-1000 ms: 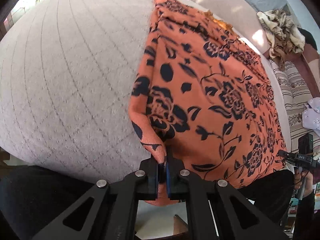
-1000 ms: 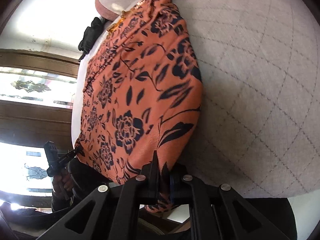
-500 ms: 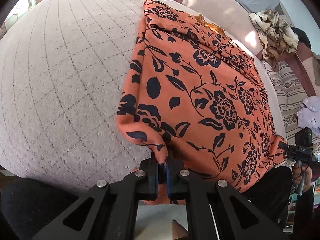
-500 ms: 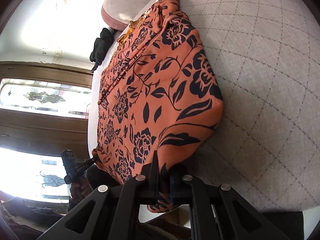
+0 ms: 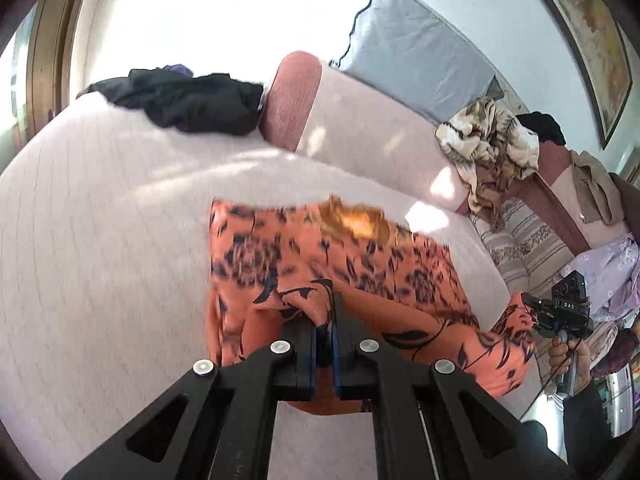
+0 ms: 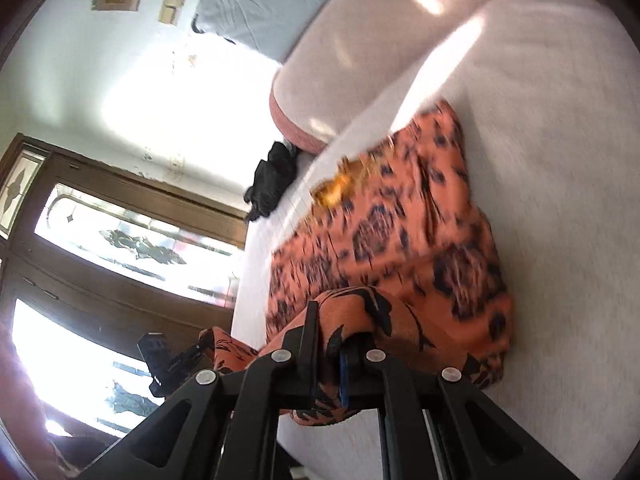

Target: Fold small clothes

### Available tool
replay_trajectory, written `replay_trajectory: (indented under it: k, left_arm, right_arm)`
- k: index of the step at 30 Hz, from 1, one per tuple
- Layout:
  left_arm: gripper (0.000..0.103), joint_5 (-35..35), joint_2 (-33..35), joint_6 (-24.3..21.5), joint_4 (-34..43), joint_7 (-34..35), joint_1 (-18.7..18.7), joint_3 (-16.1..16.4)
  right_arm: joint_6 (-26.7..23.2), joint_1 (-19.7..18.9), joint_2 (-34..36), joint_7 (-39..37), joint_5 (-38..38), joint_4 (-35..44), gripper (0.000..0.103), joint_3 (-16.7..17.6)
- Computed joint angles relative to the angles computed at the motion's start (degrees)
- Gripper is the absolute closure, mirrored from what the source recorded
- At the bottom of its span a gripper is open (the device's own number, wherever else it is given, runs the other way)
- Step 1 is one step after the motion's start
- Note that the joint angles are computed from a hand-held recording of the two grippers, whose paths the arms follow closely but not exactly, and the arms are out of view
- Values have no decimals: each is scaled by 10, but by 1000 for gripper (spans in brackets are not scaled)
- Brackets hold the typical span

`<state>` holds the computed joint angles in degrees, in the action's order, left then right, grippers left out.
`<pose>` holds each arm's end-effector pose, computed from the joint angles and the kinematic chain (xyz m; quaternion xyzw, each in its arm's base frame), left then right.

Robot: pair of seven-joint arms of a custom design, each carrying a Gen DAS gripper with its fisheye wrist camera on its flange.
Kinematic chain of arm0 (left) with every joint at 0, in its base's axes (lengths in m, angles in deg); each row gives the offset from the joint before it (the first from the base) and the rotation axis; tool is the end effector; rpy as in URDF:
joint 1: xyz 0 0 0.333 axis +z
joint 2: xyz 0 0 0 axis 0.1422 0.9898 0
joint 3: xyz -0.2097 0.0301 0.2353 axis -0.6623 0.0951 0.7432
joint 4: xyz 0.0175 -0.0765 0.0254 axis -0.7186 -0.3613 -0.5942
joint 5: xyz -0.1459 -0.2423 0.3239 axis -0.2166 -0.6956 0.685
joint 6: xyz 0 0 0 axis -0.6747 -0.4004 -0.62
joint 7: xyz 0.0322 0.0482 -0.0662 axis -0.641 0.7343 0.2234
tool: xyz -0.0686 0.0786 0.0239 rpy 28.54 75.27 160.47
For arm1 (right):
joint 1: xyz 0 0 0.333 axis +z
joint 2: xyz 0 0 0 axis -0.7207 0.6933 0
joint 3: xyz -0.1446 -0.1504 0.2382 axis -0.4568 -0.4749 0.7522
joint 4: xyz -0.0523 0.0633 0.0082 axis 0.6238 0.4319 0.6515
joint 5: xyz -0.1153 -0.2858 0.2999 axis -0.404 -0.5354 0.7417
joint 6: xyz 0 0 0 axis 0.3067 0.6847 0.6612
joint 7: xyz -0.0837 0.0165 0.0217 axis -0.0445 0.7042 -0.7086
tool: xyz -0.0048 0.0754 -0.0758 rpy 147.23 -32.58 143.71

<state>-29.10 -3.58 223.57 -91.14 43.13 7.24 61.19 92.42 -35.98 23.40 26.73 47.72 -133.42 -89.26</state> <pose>0.3993 -0.0126 0.6131 -0.7086 0.5634 -0.4009 0.1409 0.5193 0.0611 0.5250 -0.6007 0.5856 0.2133 0.5008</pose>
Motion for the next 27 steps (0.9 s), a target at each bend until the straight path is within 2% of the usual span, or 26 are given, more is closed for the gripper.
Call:
replay_trajectory:
  k: [2,3,4,5,7,8,9,10,12,14,16,18,21,24,27]
  left_arm:
    - [97,-9,91,37,57,5,1,10]
    - [95,9,139,50,85,-7,20,-3]
    - [93,34,185,44,115,-24,39,-16]
    - [86,73,227,35,142,-54,64,-35]
    - [73,115,290,18,180,-79,80,-42]
    - [64,135,309,-1,194,-102,87,-44]
    - [63,154,309,2,188,-130,94,-45]
    - [63,152,295,24,171,-142,94,-40]
    - [49,156,252,61,129,-153,97,-36]
    - [44,165,194,79,83,-153,100,-35]
    - [43,151,128,80,33,-156,94,-32]
    - [40,122,67,64,-13,-148,72,-20]
    - [36,98,-9,40,-80,-191,63,-50]
    - [36,68,-12,33,-107,-221,26,-58]
    - [36,71,28,46,-100,-271,32,-87]
  right_arm:
    - [35,6,73,-12,39,77,95,6]
    - [51,5,114,-12,60,117,92,12]
    - [72,2,156,-9,62,157,92,23]
    - [82,-2,201,16,35,199,86,34]
    - [99,-5,264,89,-37,253,49,51]
    - [116,-5,272,107,-61,253,26,59]
    - [146,-5,263,108,-64,236,26,67]
    - [162,-14,250,86,-37,216,26,76]
    - [196,-24,206,54,-16,169,26,88]
    - [223,-21,150,30,-25,116,26,89]
    - [205,-10,96,9,-5,61,26,78]
    - [188,7,36,6,3,-2,26,67]
    - [185,36,-16,54,4,-80,26,62]
    - [215,61,2,94,9,-96,26,62]
    - [275,78,34,91,54,-76,26,65]
